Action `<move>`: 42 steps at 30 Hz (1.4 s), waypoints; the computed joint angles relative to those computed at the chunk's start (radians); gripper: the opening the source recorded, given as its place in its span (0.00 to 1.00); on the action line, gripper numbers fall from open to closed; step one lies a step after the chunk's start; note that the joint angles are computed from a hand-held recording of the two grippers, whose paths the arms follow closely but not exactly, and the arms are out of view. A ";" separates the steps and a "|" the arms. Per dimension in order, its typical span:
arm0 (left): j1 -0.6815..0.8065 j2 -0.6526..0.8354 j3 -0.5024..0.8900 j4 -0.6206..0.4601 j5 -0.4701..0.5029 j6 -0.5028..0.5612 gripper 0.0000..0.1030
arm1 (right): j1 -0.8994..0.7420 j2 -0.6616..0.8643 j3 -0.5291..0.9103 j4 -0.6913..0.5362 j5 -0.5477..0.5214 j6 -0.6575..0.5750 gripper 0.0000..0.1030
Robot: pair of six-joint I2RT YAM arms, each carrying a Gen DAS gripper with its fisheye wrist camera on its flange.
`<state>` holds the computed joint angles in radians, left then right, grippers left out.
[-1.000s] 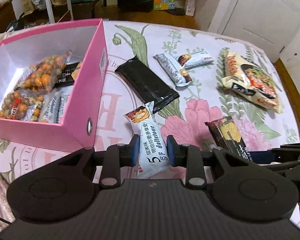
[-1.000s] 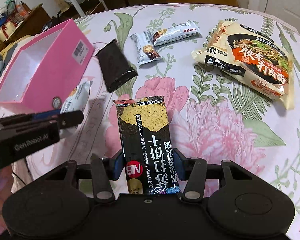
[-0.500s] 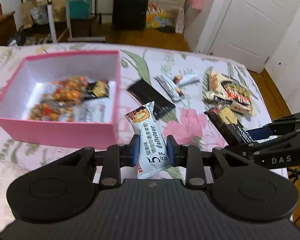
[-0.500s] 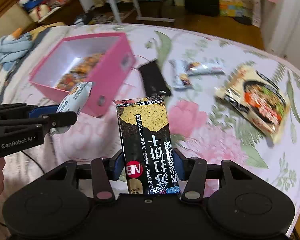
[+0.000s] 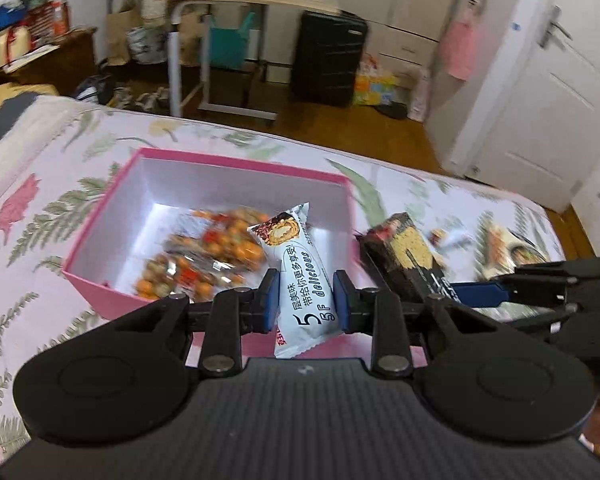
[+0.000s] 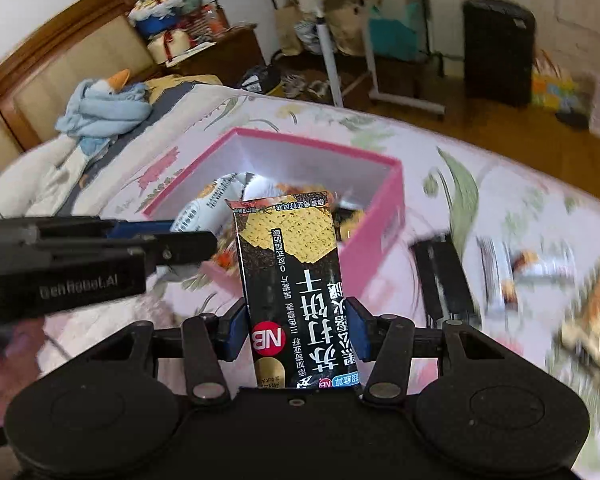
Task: Organize snacks
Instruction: 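Carry the cracker packet and snack bar over the pink box with both grippers, then open both grippers to drop the packet and bar into the pink box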
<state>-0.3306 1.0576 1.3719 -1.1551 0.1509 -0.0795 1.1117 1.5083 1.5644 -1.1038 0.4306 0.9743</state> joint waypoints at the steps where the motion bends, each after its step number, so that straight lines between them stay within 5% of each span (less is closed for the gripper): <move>1: 0.041 0.020 -0.009 0.027 0.015 0.011 0.27 | -0.018 0.033 0.021 0.002 -0.006 -0.053 0.54; 9: 0.182 0.147 -0.080 0.185 -0.014 0.063 0.27 | -0.154 0.239 0.158 0.088 -0.071 -0.327 0.54; 17: 0.233 0.290 -0.086 0.231 0.019 0.062 0.27 | -0.204 0.469 0.390 -0.025 -0.130 -0.572 0.54; 23: 0.261 0.322 -0.102 0.216 0.058 0.040 0.36 | -0.242 0.448 0.316 0.059 -0.261 -0.704 0.60; 25: 0.263 0.318 -0.100 0.212 0.064 0.036 0.43 | -0.227 0.413 0.252 0.117 -0.222 -0.699 0.70; 28: 0.265 0.292 -0.100 0.209 0.061 0.047 0.50 | -0.204 0.341 0.165 0.172 -0.165 -0.664 0.71; 34: 0.275 0.216 -0.082 0.139 0.088 0.109 0.50 | -0.104 0.037 -0.110 0.287 -0.010 -0.408 0.71; 42: 0.195 0.158 0.000 0.006 0.108 0.189 0.50 | 0.001 -0.150 -0.124 -0.058 0.116 -0.165 0.71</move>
<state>-0.1359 1.2157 1.3720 -1.1492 0.2587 0.1094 1.1125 1.3585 1.4401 -1.1620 0.5463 0.8092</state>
